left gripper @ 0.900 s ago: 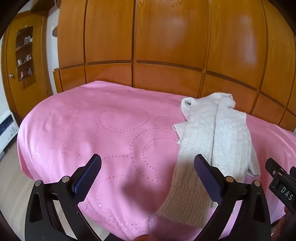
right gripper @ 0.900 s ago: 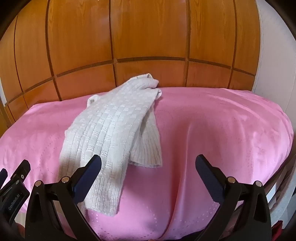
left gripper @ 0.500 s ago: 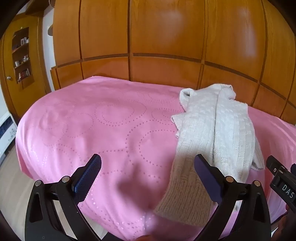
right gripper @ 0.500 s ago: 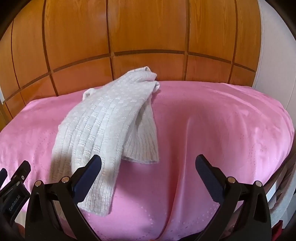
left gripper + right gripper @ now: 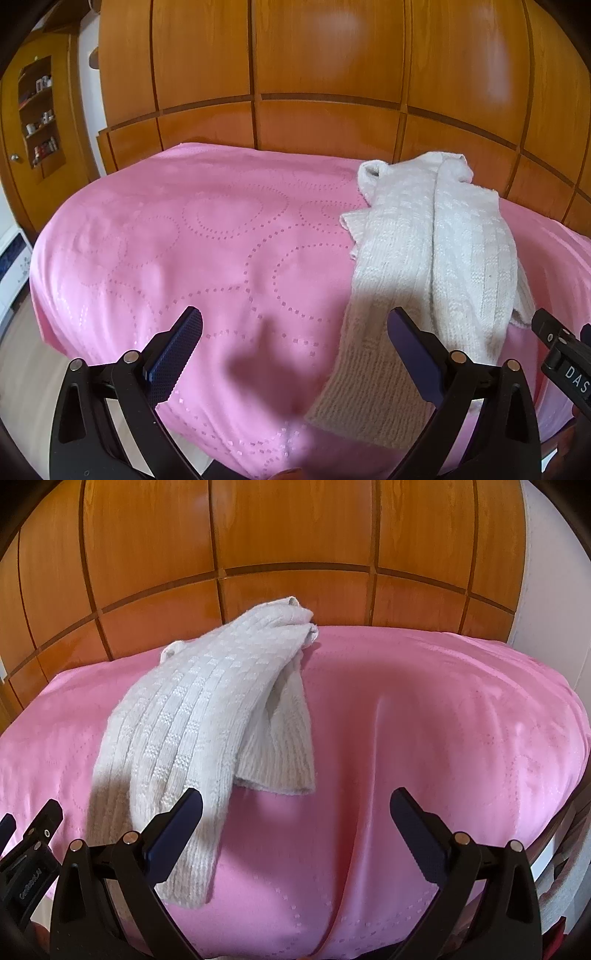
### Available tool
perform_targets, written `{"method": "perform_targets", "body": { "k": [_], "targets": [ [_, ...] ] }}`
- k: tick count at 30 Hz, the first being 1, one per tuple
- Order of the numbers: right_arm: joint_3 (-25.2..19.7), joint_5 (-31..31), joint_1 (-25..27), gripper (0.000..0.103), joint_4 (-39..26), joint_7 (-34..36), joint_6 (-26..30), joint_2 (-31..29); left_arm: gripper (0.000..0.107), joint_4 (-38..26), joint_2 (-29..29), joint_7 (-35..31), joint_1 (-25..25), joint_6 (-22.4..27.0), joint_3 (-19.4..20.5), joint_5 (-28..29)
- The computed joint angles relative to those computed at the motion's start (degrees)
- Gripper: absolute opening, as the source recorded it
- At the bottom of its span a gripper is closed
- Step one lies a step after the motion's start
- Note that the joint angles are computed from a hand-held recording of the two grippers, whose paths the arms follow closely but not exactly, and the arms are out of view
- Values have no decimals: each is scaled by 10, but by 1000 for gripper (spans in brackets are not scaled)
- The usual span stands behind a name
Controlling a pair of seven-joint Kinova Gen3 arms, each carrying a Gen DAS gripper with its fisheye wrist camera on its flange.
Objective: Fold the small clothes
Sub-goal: 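Approach the crumpled white sweater with both grippers open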
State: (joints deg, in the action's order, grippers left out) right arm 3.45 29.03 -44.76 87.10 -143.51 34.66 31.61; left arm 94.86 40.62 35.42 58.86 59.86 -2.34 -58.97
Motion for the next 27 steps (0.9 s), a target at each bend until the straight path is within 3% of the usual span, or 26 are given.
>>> {"method": "perform_targets", "body": {
  "k": [18, 27],
  "targets": [
    [-14, -17, 10, 101, 2, 40, 15, 5, 99, -6, 4, 0, 5, 24, 1, 5],
    [-31, -63, 45, 101, -15, 75, 58, 32, 99, -2, 1, 3, 0, 26, 4, 4]
  ]
}}
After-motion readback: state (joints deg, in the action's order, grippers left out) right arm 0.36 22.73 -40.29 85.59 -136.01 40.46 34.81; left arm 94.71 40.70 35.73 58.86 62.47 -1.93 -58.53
